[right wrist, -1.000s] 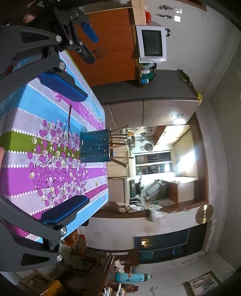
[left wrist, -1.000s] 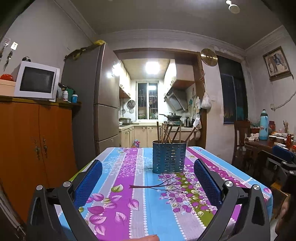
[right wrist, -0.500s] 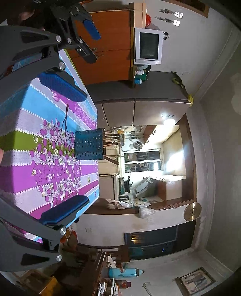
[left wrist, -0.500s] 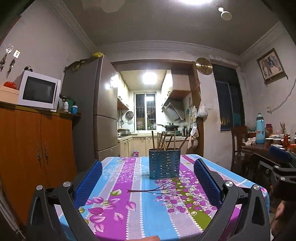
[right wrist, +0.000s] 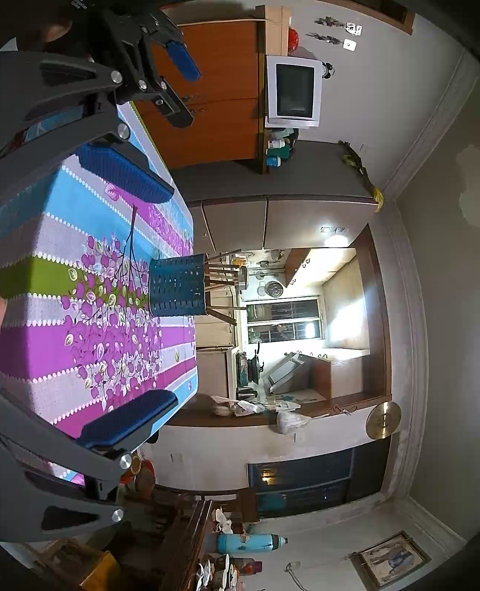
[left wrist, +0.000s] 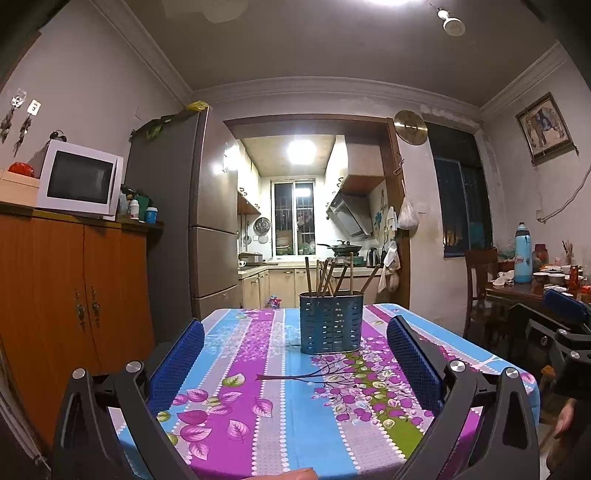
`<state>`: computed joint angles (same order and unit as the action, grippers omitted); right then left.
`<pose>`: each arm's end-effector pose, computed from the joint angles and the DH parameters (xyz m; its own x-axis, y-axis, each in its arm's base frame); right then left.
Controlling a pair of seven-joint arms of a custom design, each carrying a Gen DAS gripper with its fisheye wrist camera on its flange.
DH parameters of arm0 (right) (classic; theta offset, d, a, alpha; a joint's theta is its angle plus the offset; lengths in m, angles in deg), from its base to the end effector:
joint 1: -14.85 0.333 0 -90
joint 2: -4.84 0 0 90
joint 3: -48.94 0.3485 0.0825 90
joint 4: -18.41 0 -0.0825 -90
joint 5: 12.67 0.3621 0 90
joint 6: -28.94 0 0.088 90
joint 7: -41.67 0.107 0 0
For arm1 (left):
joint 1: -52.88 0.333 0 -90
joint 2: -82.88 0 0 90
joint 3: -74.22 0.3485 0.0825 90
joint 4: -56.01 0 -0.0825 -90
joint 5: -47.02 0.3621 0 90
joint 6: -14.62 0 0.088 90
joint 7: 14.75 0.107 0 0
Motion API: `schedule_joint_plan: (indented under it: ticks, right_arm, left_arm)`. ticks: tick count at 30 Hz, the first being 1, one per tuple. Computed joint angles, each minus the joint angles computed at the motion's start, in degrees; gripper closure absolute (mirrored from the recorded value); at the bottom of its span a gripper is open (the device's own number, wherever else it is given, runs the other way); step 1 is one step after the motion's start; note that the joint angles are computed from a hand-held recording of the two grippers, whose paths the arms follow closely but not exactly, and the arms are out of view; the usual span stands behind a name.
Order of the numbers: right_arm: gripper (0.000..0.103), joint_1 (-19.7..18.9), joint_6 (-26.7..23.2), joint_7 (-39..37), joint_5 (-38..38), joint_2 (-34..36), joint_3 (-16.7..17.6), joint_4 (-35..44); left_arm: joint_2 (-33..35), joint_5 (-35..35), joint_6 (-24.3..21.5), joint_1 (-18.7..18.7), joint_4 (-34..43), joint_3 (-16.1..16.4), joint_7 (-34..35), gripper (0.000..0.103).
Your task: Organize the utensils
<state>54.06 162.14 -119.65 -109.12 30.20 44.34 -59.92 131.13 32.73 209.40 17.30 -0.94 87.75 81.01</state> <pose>0.6019 0.4110 0.5778 -0.2047 -0.9774 -0.0525 -0.0448 0.0629 -0.9970 0.6992 -0.3665 0.5841 -0.3888 -0.9207 -0.0342 0.0226 0.0276 -0.9994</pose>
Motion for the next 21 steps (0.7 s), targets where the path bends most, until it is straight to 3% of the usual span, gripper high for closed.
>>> schedule_joint_plan:
  ticks: [4,12,21]
  right_arm:
    - [0.005,-0.38,0.89,-0.84,0.33,0.0,0.03,0.09]
    - [0.005,-0.14,0.32,-3.29,2.25,1.41,-0.82,1.84]
    - [0.005,0.2,-0.17,-3.63,1.67,1.0,-1.09,1.61]
  left_arm:
    - [-0.15,-0.17,0.3,-0.04,-0.39,0.15,-0.08,0.004]
    - [-1.32,1.66,1.04,1.67,-1.97,-3.36,1.0,0.004]
    - [-2.05,0.31,1.05,0.97,-3.15,-2.87,2.25,0.004]
